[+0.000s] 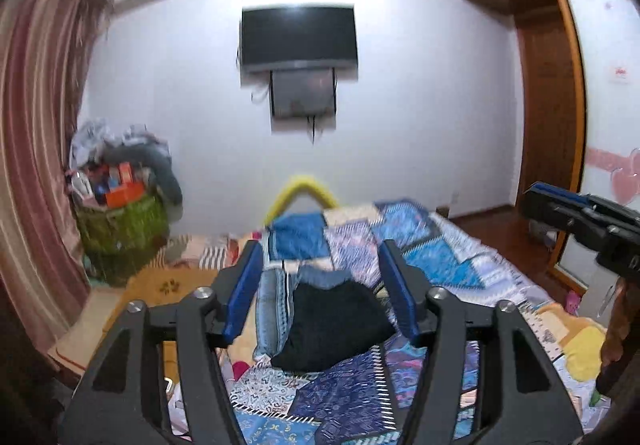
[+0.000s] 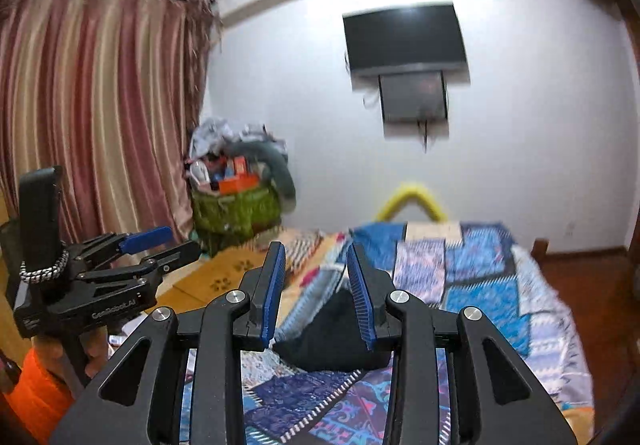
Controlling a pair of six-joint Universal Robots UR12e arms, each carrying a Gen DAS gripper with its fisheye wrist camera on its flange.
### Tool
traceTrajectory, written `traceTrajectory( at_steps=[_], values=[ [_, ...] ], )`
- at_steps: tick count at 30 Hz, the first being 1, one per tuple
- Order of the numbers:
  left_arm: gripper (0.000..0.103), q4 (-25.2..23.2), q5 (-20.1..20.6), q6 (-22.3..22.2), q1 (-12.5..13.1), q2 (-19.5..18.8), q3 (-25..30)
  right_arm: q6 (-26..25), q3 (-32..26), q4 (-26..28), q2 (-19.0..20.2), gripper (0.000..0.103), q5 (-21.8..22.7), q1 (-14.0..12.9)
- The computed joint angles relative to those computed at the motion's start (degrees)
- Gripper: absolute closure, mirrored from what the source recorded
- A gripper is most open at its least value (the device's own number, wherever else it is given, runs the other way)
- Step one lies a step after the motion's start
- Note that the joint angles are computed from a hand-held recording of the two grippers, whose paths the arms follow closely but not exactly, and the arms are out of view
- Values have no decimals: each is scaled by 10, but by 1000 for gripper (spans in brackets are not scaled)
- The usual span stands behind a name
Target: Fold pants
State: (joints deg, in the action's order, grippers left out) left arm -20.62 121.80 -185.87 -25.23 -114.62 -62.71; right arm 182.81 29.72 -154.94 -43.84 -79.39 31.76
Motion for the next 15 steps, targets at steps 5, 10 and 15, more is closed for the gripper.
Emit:
traceTrajectory(
  at_steps=[5,10,15],
  values=[
    [18,61,33,6,-27,20,-30,-8,89,-80,-47,54,-37,11],
    [1,100,60,11,-43,29,-48,5,122,-104,-63,25,-66,14],
    [0,100,65,6,-48,34,-57,16,146,-114,-77,3,-83,15]
  ],
)
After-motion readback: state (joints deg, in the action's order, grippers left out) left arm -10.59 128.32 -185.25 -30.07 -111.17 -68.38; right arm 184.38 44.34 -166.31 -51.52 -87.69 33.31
